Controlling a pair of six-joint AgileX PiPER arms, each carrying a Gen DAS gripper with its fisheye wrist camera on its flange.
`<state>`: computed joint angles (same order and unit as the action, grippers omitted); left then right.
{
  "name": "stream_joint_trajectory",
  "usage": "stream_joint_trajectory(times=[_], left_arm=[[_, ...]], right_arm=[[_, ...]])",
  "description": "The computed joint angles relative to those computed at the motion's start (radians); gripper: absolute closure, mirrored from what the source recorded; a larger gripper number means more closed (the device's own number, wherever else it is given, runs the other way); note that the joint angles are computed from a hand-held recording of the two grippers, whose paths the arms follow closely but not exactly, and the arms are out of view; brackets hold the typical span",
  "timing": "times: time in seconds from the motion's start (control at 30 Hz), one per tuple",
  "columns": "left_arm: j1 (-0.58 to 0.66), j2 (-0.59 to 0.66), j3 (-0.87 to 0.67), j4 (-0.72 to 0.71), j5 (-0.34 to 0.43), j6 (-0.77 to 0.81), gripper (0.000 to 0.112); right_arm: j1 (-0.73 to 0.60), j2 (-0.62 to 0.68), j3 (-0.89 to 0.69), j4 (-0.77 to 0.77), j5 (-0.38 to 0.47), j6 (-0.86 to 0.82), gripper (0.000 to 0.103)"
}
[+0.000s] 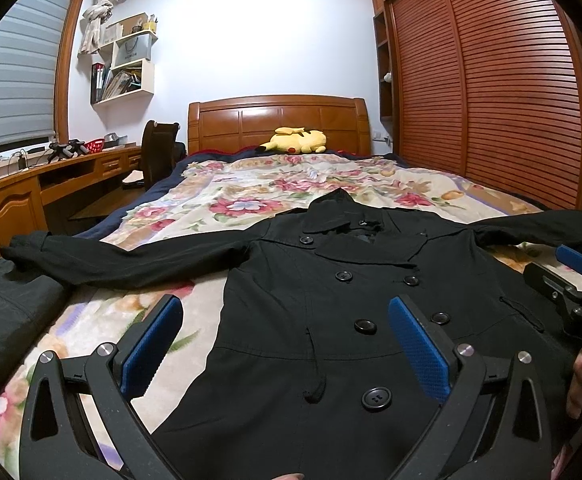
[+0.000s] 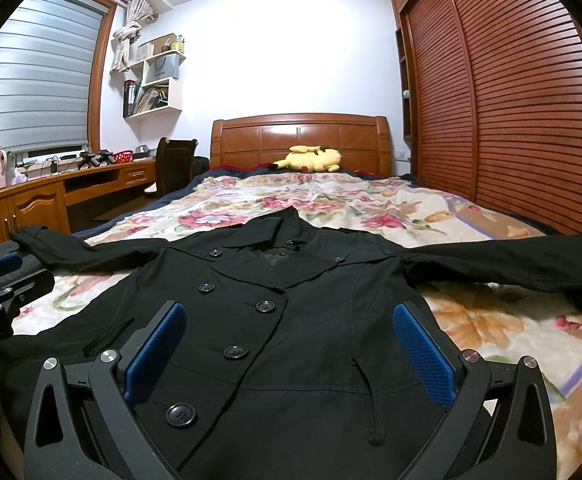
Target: Fold large clothes
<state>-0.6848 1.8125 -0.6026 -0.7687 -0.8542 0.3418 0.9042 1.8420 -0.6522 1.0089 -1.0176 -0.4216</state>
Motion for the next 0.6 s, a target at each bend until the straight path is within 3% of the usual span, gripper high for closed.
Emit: stream_joint_trajectory(times=[0.6], left_arm=[[0.002,-0.011,0.008,0.003,-0.006,-0.003,0.009]], right_arm=[[-0.001,-0.002,0.003,-0.003,-0.001,0.003,0.0]])
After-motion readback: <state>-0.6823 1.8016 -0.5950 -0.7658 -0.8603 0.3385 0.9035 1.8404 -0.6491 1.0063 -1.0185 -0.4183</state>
